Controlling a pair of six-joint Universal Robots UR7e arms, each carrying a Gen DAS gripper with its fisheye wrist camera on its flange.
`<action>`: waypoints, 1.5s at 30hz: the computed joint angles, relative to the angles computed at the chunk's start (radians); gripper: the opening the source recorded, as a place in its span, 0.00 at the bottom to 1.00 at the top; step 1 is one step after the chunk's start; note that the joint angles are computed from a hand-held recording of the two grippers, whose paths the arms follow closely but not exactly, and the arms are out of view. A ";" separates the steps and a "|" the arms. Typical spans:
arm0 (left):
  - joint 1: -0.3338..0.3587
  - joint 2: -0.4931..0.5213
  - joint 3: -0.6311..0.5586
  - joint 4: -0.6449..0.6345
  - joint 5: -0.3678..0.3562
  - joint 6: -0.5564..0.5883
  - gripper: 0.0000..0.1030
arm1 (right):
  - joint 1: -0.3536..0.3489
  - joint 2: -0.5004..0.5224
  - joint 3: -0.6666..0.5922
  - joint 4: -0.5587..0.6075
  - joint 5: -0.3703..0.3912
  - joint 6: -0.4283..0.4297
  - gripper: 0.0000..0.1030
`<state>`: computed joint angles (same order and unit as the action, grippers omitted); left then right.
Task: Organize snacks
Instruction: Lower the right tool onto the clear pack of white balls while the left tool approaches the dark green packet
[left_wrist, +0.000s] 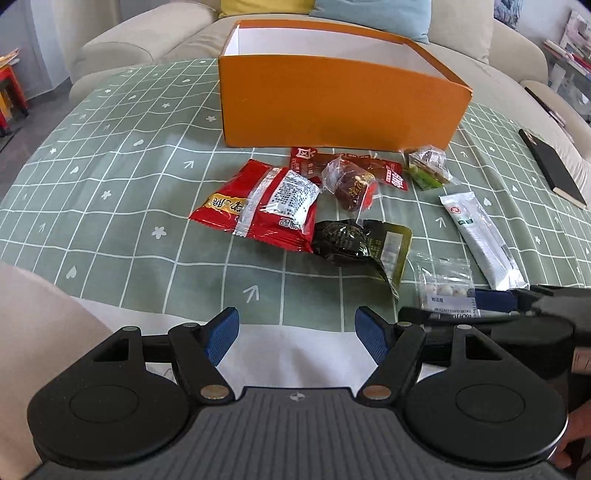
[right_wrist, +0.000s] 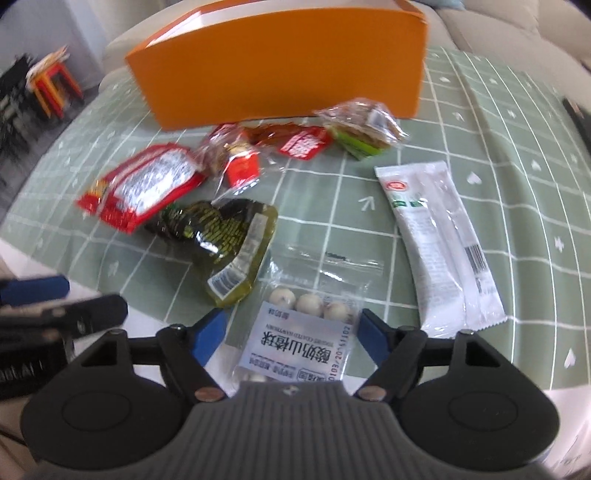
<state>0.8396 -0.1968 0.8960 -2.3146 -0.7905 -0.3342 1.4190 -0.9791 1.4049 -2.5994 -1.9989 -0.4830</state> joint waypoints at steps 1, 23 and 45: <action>0.001 -0.001 0.003 -0.010 -0.004 0.002 0.82 | 0.000 -0.001 0.006 -0.010 -0.003 -0.021 0.74; 0.021 0.095 -0.133 -0.111 -0.104 -0.066 0.82 | -0.014 -0.046 0.090 -0.217 0.039 -0.211 0.57; 0.032 0.293 -0.422 -0.030 0.043 -0.097 0.60 | -0.053 0.018 0.020 -0.237 0.089 -0.246 0.66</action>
